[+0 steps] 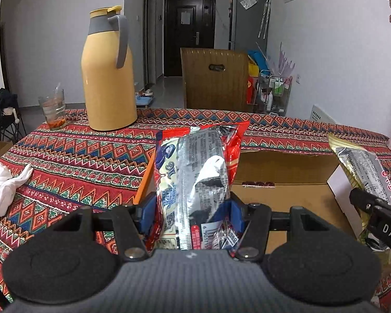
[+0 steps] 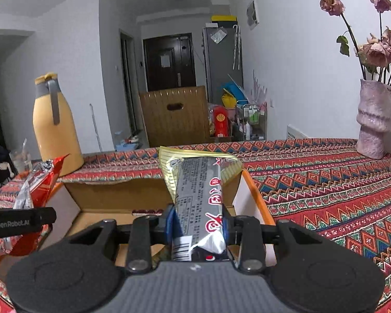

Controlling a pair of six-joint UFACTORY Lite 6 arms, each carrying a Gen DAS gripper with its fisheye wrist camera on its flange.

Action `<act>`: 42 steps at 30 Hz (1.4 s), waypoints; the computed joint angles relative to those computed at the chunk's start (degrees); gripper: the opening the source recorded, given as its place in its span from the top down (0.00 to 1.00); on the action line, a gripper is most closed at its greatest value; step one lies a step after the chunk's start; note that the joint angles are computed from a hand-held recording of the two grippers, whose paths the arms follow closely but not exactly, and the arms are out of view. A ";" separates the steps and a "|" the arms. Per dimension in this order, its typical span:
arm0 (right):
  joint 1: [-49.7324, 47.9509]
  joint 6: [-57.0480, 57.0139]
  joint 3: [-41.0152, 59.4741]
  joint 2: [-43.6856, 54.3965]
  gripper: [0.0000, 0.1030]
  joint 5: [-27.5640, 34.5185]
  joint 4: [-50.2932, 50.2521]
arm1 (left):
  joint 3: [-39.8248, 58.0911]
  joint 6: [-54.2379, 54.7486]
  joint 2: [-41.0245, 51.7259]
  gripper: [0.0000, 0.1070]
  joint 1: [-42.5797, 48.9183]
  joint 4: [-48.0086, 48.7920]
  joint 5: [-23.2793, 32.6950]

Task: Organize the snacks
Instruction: 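Lower both held packets into the cardboard box and open both grippers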

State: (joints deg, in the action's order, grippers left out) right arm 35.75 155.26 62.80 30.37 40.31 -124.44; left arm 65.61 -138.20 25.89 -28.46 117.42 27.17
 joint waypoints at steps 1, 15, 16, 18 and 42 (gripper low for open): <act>-0.17 0.05 0.19 0.31 0.67 -0.20 -0.20 | -0.42 -0.84 -0.19 0.46 -0.04 0.88 0.17; 1.40 3.85 -5.45 -4.12 0.05 3.06 -2.37 | -6.17 -8.98 -5.41 0.04 -1.23 6.22 5.38; 1.57 4.37 -6.00 -4.57 0.00 3.47 -2.64 | -6.28 -9.07 -5.53 0.04 -1.24 6.18 5.54; 1.84 5.00 -7.01 -5.30 0.00 4.26 -2.82 | -6.74 -9.99 -5.97 0.04 -1.19 6.85 5.50; 5.17 -2.54 -11.42 -15.64 0.00 6.63 4.27 | -10.16 3.19 -16.67 0.04 -5.91 -5.10 8.72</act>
